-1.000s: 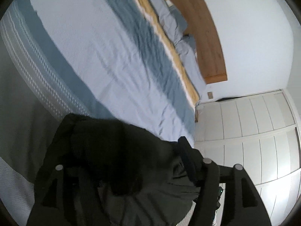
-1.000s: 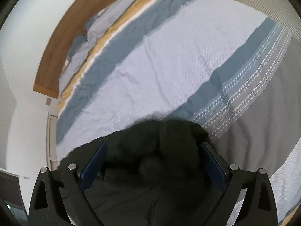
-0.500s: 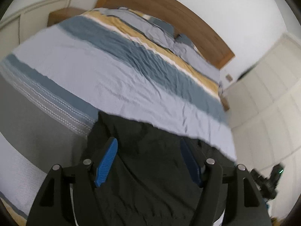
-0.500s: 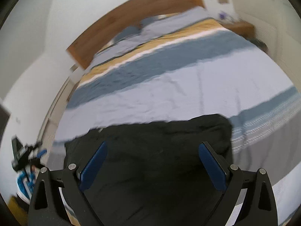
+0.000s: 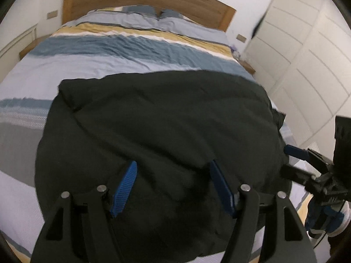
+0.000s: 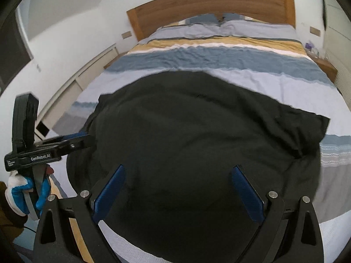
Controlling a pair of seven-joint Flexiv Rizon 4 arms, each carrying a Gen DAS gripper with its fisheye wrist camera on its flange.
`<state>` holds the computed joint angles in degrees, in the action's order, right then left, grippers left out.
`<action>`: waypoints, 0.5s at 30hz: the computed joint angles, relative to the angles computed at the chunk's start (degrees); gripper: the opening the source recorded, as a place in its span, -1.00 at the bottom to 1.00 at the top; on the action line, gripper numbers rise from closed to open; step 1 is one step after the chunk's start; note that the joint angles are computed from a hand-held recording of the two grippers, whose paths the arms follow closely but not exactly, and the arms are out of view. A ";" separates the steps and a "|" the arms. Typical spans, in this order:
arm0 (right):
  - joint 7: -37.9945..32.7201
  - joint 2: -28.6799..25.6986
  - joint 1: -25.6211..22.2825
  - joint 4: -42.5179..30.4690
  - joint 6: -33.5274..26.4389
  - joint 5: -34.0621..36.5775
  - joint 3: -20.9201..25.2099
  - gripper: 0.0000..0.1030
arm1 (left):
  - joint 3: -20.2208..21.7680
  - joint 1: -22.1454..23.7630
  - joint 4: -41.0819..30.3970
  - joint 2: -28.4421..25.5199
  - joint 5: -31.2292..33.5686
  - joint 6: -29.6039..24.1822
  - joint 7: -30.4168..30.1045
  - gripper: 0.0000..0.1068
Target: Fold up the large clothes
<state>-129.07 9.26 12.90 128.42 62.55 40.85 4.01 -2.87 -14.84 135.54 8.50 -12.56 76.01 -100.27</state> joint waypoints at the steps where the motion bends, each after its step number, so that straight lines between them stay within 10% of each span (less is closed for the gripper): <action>1: -0.15 -0.51 0.33 0.23 0.72 -0.10 0.41 0.87 | -0.72 0.59 -0.58 -0.72 1.79 0.03 -0.88 0.27; 15: -0.84 -11.29 -1.44 -2.80 8.92 -1.38 4.55 0.88 | -1.07 1.87 -7.84 -9.46 12.75 -0.77 -6.30 0.29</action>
